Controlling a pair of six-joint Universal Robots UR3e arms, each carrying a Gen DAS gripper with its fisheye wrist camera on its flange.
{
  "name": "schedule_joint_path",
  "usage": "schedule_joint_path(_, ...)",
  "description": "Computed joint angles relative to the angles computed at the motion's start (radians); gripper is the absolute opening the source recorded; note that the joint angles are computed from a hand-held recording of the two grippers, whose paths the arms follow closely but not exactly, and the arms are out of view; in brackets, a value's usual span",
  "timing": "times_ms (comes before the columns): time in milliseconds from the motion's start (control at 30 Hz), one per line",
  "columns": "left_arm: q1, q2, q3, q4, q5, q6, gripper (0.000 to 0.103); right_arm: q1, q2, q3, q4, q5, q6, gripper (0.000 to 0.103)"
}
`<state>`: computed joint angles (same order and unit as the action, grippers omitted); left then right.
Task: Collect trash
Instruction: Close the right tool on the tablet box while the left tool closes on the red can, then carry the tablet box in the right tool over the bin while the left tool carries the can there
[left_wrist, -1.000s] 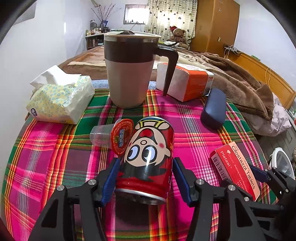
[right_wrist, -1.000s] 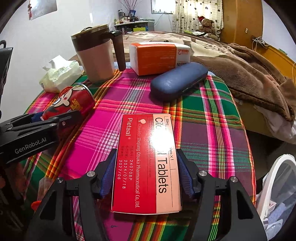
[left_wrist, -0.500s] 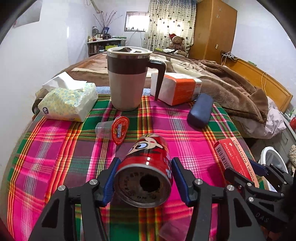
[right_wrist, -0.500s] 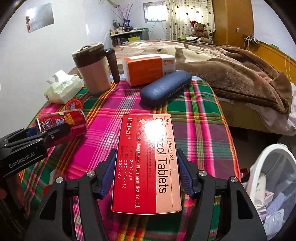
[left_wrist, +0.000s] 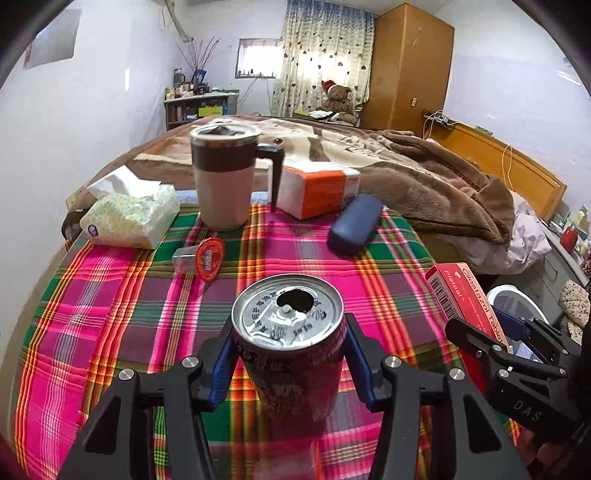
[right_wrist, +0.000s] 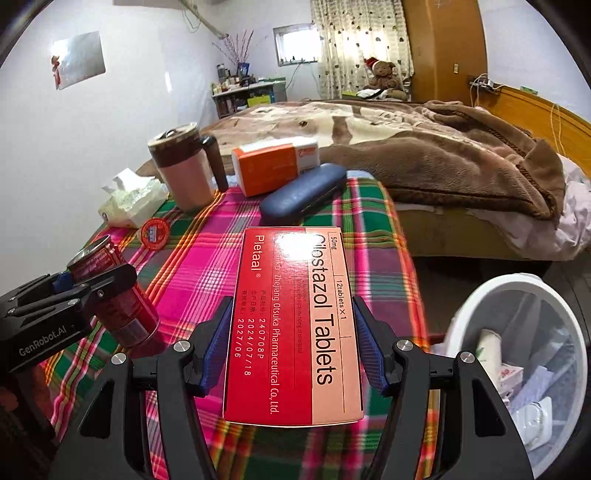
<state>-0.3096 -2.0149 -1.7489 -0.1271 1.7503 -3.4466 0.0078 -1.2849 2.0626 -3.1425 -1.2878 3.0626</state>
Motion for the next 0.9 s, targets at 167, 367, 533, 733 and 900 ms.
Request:
schedule_joint_path(167, -0.058, 0.01, 0.026, -0.004, 0.036, -0.01, 0.053, -0.054, -0.061, 0.071, -0.023, 0.036, -0.018, 0.063)
schedule_joint_path(367, -0.127, -0.009, 0.098, -0.043, 0.056, -0.019, 0.053, -0.134, -0.136, 0.153, -0.038, 0.078, -0.038, 0.063)
schedule_joint_path(533, -0.192, -0.048, 0.183, -0.075, 0.07, -0.023, 0.053, -0.226, -0.217, 0.228, -0.038, 0.116, -0.071, 0.063)
schedule_joint_path(733, -0.276, -0.117, 0.322, -0.132, 0.082, -0.025, 0.053, -0.344, -0.307, 0.308, -0.027, 0.162, -0.112, 0.063)
schedule_joint_path(900, -0.331, -0.194, 0.459, -0.194, 0.087, -0.023, 0.053, -0.453, -0.367, 0.363, 0.0, 0.207, -0.161, 0.063)
